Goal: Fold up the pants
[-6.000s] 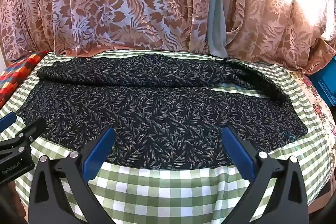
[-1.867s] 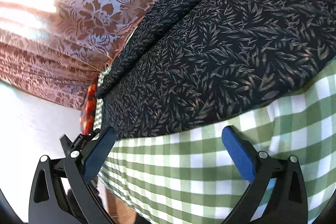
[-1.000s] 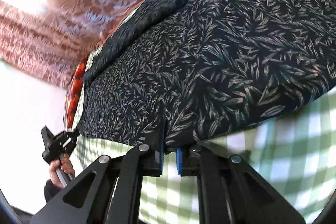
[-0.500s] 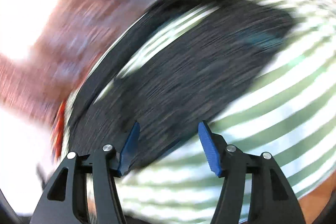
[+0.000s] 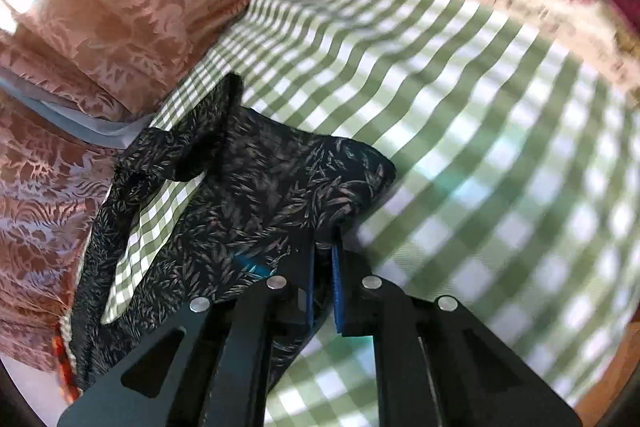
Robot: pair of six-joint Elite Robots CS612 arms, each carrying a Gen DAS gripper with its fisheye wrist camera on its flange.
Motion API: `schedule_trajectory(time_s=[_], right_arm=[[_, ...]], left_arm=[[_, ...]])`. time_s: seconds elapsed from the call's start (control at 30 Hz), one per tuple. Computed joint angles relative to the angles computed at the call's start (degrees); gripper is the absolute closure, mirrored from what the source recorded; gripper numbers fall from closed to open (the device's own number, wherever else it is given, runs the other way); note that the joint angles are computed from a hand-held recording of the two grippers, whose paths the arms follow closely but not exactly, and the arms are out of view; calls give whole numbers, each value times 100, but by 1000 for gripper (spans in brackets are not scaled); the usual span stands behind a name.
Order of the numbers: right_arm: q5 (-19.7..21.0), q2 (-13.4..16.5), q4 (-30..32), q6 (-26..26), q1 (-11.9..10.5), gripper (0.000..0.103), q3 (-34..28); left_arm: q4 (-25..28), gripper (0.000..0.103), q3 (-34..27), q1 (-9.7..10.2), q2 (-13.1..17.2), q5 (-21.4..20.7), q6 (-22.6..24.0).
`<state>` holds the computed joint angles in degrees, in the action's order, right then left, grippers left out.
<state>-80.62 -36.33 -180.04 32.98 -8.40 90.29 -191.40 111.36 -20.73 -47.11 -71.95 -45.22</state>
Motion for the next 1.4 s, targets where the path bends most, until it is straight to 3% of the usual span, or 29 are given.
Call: schedule_trajectory(time_s=[0.07,0.17,0.23,0.33,0.4,0.47,0.53,0.6,0.7,0.83,1.0,1.17,1.3,1.4], right_arm=[[-395,-193,-94,-132,-2,97,300],[-798,-391,-218,-152,-50,98,733],[-862,-447,-140,-102,-99,98,913],[-921,-453,-243,-213,-77,97,1014],[-1022,-487,-147,-236,-34,84,984],[-1313,-549,-160,-121,13,48,1006],[-1930,-580,-319,-67,123,40,1033],[-2067,-577,-537,-151,204,38,982],[-1553,-555,-742,-399,306,34,880],[-573,-353,-775,-936,571,29,460],[433,-38,-198,-1689,950,29,-189],[810,188,219,-2118,1195,28,-570],[819,321,534,-2302,1280,25,-769],[794,375,670,-2310,1302,21,-847]], left_arm=[[183,59,-165,-32,86,-89,216],[505,38,-325,-59,181,-156,417],[801,37,-420,-46,264,-253,423],[615,34,-381,-37,340,-262,381],[626,34,-376,-6,320,-349,408],[496,34,-340,64,284,-555,270],[161,34,-266,168,252,-743,62],[-99,34,-224,244,218,-789,-99],[-367,34,-272,379,189,-835,-203],[-480,34,-477,560,150,-886,-132],[65,34,-1153,831,343,-946,75],[991,34,-2063,1112,692,-1181,273],[1826,34,-2835,1312,1046,-1409,221],[2386,34,-3356,1381,1299,-1320,286]])
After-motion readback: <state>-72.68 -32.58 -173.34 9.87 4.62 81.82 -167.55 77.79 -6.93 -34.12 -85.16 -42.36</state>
